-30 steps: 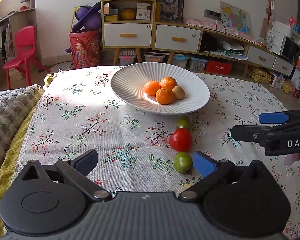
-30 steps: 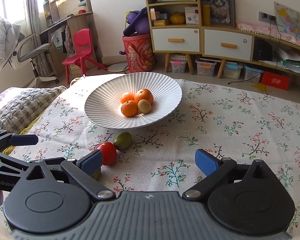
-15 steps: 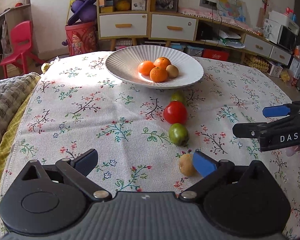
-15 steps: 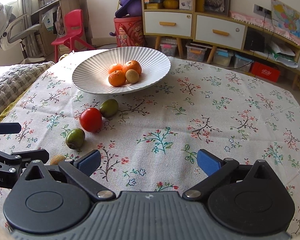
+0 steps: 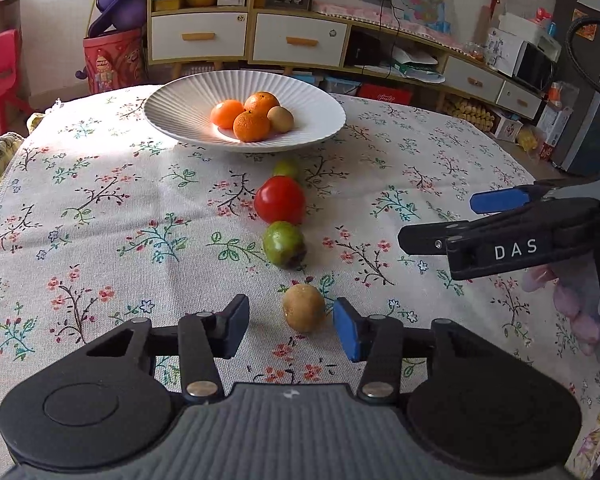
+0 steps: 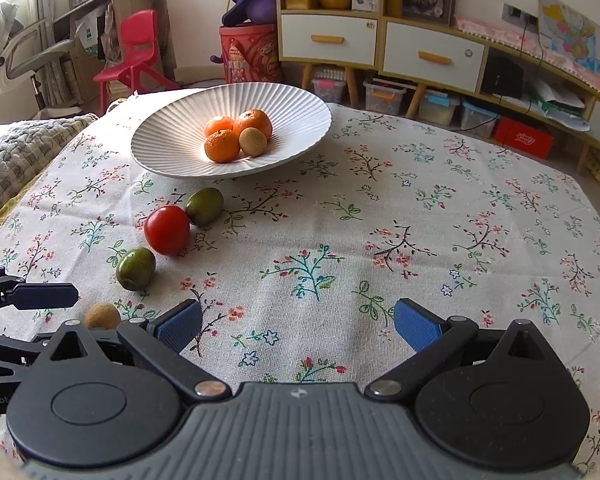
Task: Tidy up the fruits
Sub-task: 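Grasp the kiwi with the left tool while the right tool grasps a green tomato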
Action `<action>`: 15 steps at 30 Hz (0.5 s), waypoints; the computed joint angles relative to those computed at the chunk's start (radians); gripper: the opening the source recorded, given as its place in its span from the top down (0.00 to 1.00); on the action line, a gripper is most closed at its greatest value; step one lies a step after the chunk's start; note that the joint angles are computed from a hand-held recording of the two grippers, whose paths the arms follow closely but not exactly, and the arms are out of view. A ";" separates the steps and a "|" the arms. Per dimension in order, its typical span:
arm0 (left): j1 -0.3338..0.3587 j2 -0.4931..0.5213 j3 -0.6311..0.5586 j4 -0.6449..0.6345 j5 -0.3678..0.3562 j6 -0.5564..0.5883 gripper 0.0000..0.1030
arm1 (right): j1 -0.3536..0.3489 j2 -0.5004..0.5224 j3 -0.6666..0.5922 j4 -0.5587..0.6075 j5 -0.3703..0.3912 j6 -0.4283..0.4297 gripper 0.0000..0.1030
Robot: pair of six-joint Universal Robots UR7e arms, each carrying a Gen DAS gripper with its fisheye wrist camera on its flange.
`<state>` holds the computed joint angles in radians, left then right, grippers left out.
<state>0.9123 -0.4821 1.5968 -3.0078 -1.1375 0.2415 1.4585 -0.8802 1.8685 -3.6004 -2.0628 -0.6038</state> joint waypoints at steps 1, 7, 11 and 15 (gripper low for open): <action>0.002 0.002 -0.002 0.005 -0.005 -0.002 0.79 | 0.000 0.000 -0.001 0.003 0.001 0.000 0.01; 0.006 0.001 -0.010 0.017 -0.029 -0.015 0.94 | -0.002 0.001 -0.005 0.019 0.004 0.002 0.01; 0.000 -0.001 -0.010 0.010 0.003 -0.007 0.94 | -0.002 0.000 -0.003 0.033 0.015 0.004 0.01; 0.002 -0.009 -0.014 0.022 0.053 -0.020 0.94 | 0.001 0.002 -0.007 0.063 0.033 0.015 0.01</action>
